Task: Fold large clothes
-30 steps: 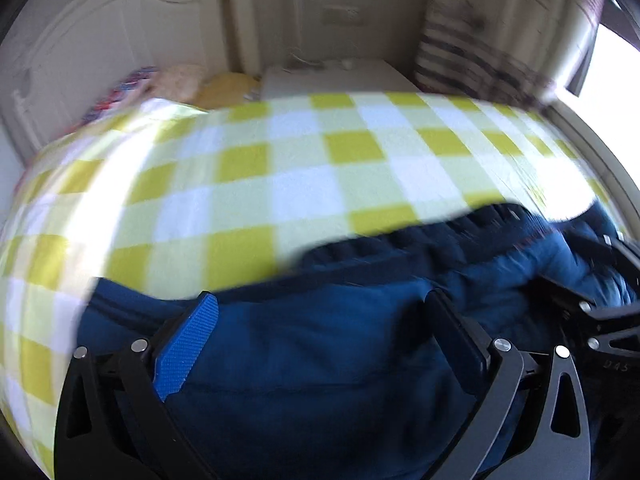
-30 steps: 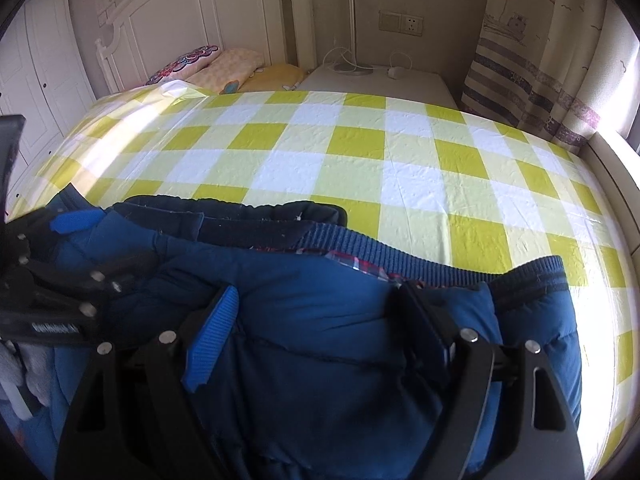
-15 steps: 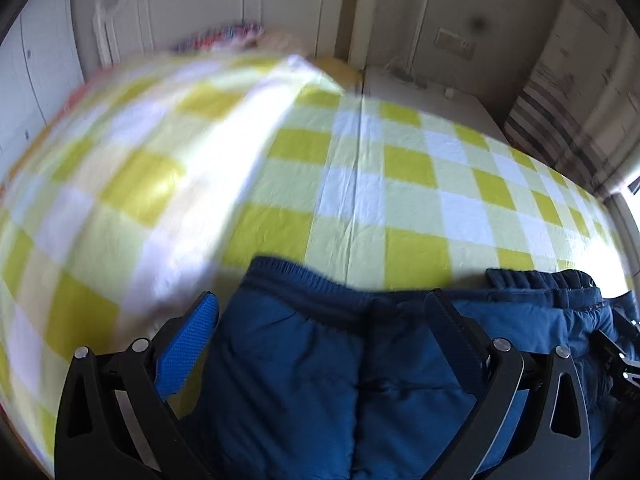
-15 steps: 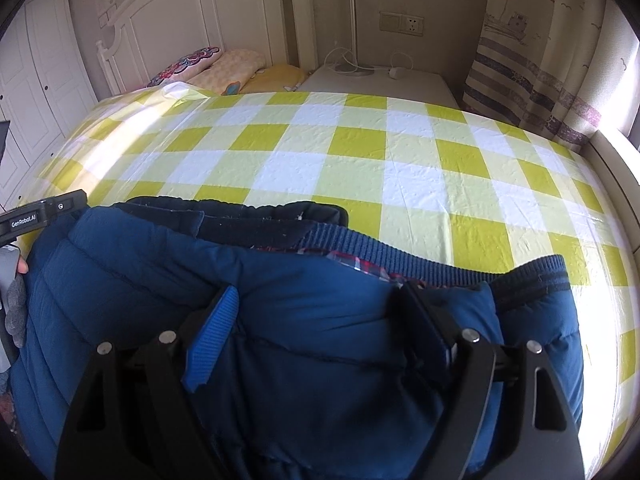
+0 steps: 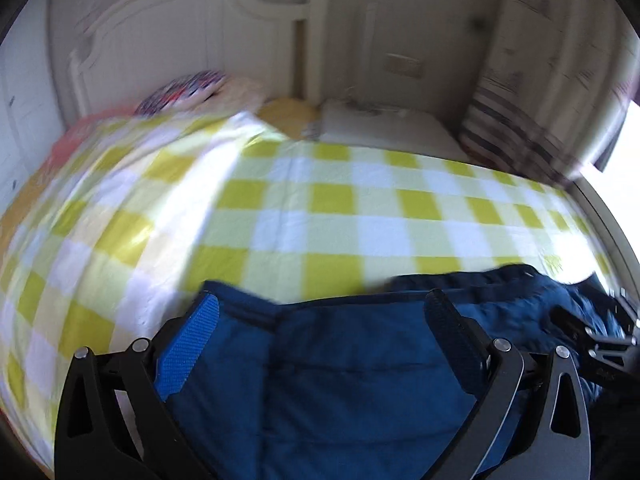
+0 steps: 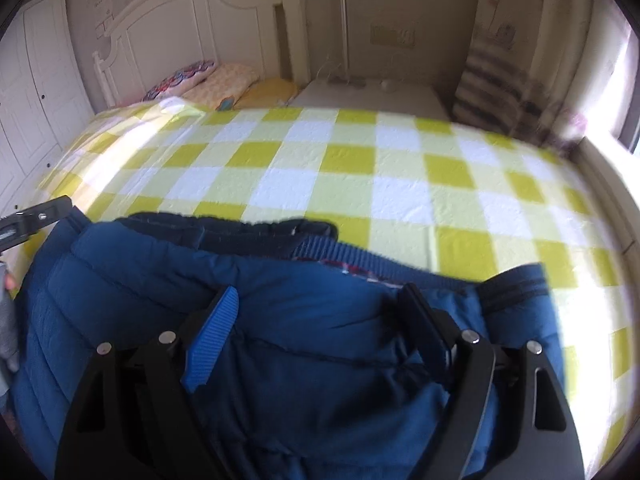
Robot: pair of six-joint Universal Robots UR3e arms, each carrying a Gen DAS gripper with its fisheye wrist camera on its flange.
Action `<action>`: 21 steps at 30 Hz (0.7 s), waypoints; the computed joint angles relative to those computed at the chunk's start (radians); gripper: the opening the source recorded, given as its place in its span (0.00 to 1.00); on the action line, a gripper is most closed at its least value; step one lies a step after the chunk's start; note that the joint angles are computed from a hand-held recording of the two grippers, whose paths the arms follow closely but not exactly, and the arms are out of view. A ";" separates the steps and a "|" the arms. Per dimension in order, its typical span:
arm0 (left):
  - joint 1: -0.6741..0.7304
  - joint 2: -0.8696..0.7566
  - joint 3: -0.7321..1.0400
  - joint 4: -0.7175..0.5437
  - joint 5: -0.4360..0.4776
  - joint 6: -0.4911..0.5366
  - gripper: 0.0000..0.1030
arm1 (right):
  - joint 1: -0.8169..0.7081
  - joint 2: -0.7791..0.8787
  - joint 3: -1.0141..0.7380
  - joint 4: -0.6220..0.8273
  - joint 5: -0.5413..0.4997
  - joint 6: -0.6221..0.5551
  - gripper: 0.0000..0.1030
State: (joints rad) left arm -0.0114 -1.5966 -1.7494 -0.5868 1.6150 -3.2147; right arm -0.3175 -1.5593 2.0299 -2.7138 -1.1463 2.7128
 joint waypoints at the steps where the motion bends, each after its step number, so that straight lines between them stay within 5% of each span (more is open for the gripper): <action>1: -0.060 -0.039 0.033 0.007 0.053 0.018 0.96 | -0.001 -0.034 0.022 -0.014 0.016 -0.001 0.79; 4: -0.160 -0.200 0.111 -0.027 0.166 0.022 0.96 | 0.047 -0.023 0.003 0.001 -0.034 -0.036 0.79; 8: -0.124 -0.227 0.067 -0.002 0.101 0.018 0.96 | 0.102 0.085 -0.114 0.131 -0.117 -0.038 0.84; 18: -0.092 -0.219 0.037 0.027 0.051 0.023 0.96 | -0.147 -0.032 -0.028 0.137 -0.060 -0.012 0.85; 21: -0.103 -0.219 0.033 0.033 0.056 0.013 0.96 | -0.241 0.031 -0.061 0.246 0.061 -0.032 0.85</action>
